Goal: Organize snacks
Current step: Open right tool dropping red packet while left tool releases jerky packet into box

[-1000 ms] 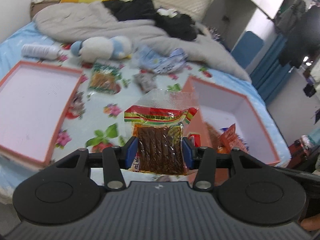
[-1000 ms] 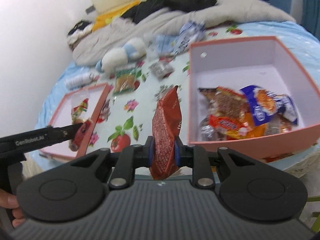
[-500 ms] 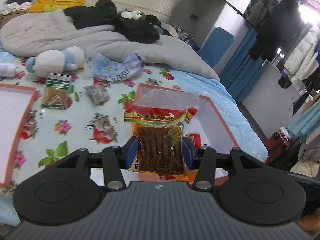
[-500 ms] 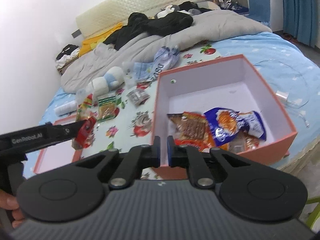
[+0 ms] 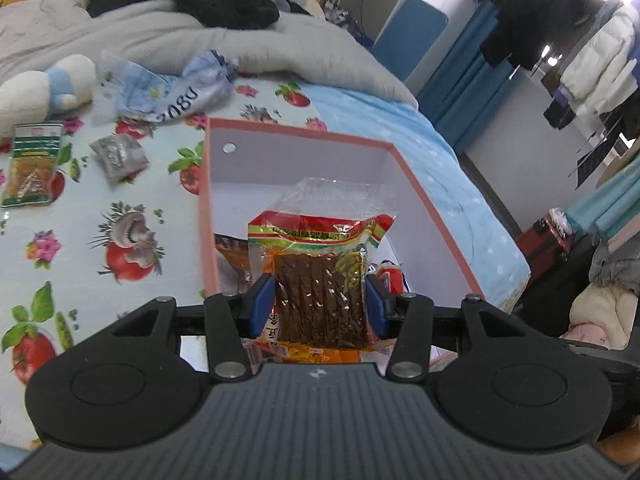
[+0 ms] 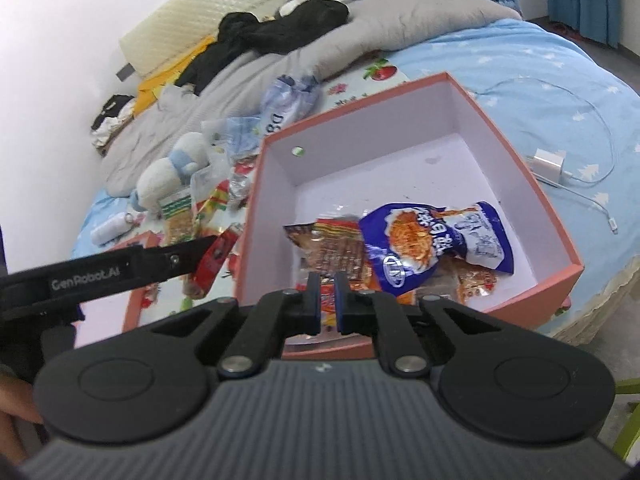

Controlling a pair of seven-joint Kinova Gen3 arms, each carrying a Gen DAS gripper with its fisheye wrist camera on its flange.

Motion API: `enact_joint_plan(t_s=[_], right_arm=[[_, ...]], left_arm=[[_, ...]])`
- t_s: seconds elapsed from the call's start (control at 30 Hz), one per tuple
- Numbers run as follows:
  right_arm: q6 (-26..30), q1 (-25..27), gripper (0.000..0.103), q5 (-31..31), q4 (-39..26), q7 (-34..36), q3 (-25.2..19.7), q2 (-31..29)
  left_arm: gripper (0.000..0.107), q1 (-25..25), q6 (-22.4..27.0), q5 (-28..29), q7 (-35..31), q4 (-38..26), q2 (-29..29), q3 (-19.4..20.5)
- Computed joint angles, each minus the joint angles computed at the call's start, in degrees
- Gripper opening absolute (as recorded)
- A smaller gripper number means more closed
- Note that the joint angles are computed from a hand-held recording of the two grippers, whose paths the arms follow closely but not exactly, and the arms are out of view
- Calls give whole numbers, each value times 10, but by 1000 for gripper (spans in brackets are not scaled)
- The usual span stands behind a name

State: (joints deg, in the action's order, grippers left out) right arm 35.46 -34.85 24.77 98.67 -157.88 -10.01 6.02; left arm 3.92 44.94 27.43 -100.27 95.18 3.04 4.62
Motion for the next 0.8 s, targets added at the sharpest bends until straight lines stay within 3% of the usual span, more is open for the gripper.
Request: enact_joint_plan(t_s=[0.47, 0.57, 0.8], right_arm=[[25, 19, 9, -37, -50, 107, 40, 81], [39, 22, 9, -51, -62, 127, 43, 92], [51, 8, 10, -46, -59, 110, 53, 80]], left_arm=[[56, 13, 4, -60, 44, -83, 123, 25], [65, 22, 18, -84, 63, -102, 136, 24], [69, 21, 8, -96, 68, -83, 106, 25]])
